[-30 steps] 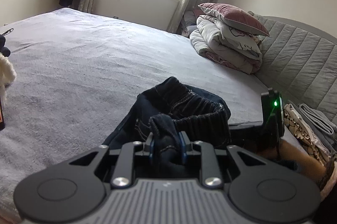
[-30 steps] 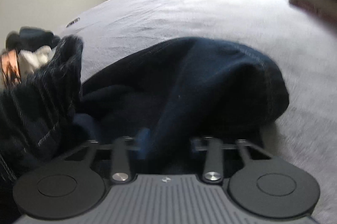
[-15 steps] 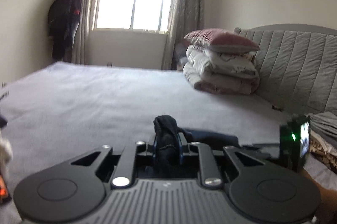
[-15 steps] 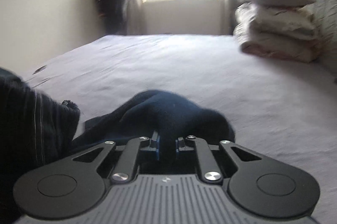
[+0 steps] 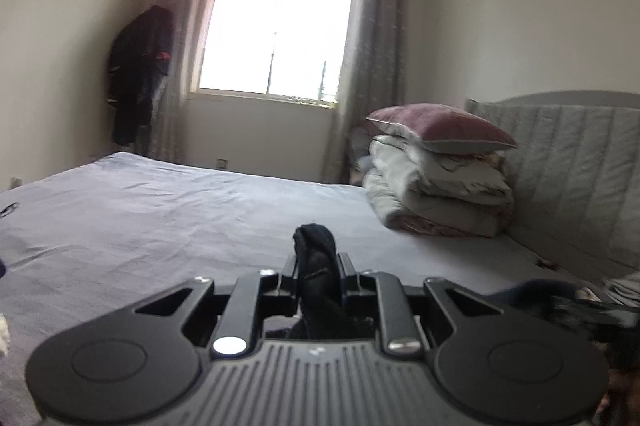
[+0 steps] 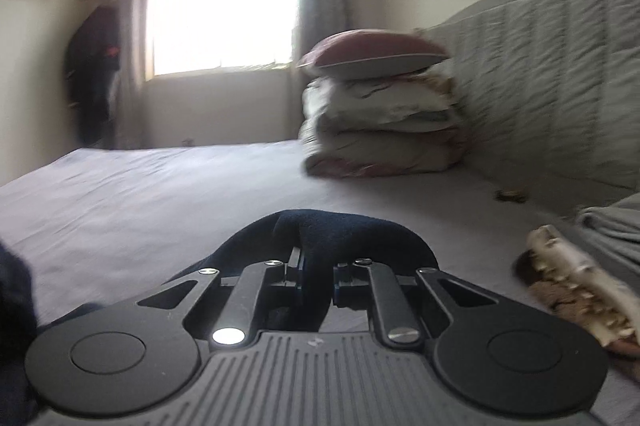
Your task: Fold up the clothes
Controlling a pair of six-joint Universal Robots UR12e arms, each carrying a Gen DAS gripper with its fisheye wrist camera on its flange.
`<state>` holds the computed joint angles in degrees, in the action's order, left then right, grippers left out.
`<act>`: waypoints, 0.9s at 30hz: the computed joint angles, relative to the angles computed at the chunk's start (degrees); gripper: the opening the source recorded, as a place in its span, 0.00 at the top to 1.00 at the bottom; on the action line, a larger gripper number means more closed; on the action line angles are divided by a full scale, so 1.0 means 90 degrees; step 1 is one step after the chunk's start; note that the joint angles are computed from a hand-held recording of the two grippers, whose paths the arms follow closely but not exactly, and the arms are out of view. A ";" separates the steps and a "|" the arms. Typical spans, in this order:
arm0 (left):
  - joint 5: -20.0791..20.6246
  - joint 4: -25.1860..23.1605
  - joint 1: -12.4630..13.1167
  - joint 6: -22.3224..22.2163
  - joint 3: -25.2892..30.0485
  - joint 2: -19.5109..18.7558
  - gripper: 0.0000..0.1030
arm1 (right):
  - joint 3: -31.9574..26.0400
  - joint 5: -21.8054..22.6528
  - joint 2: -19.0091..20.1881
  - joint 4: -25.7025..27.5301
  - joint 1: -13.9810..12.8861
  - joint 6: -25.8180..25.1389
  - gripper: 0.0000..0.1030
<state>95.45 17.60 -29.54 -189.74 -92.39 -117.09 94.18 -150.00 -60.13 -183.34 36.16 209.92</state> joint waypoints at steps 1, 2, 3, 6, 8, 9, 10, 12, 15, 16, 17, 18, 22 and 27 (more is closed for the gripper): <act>0.0059 -0.0025 0.0040 -0.0111 0.0001 -0.0024 0.83 | 0.0050 -0.0050 -0.0033 0.0051 -0.0034 0.0097 0.87; 0.0112 -0.0068 0.0077 -0.0220 0.0003 -0.0044 0.83 | 0.0100 -0.0096 -0.0065 0.0114 -0.0071 0.0187 0.87; 0.0152 -0.0162 0.0119 -0.0338 -0.0001 -0.0050 0.83 | 0.0121 -0.0133 -0.0081 0.0213 -0.0099 0.0276 0.87; 0.0230 -0.0559 0.0252 -0.0680 -0.0099 -0.0005 0.83 | 0.0270 -0.0134 -0.0168 0.0550 -0.0129 0.0553 0.87; 0.0219 -0.0884 0.0322 -0.0805 -0.0155 0.0040 0.83 | 0.0358 -0.0030 -0.0241 0.0809 -0.0155 0.0689 0.87; 0.0186 -0.1043 0.0359 -0.0845 -0.0188 0.0065 0.83 | 0.0401 0.0016 -0.0273 0.0941 -0.0154 0.0772 0.87; 0.0153 -0.1156 0.0393 -0.0876 -0.0226 0.0087 0.83 | 0.0434 0.0041 -0.0291 0.1048 -0.0146 0.0807 0.87; 0.0115 -0.1398 0.0445 -0.0875 -0.0321 0.0140 0.82 | 0.0489 0.0070 -0.0313 0.1217 -0.0135 0.0792 0.87; 0.0156 -0.1706 0.0488 -0.0709 -0.0496 0.0236 0.82 | 0.0591 0.0245 -0.0406 0.1557 -0.0118 0.1067 0.87; 0.0184 -0.1800 0.0497 -0.0644 -0.0551 0.0266 0.82 | 0.0630 0.0338 -0.0457 0.1713 -0.0116 0.1257 0.87; 0.0203 -0.1880 0.0507 -0.0602 -0.0615 0.0298 0.82 | 0.0674 0.0443 -0.0509 0.1858 -0.0122 0.1445 0.87; 0.0196 -0.1956 0.0524 -0.0590 -0.0685 0.0338 0.82 | 0.0717 0.0550 -0.0560 0.1994 -0.0129 0.1624 0.87; 0.0120 -0.2329 0.0596 -0.0620 -0.0845 0.0420 0.82 | 0.0835 0.0862 -0.0704 0.2418 -0.0120 0.2101 0.86; 0.0031 -0.2913 0.0704 -0.0676 -0.1037 0.0507 0.82 | 0.0895 0.1141 -0.0807 0.2952 -0.0090 0.2383 0.85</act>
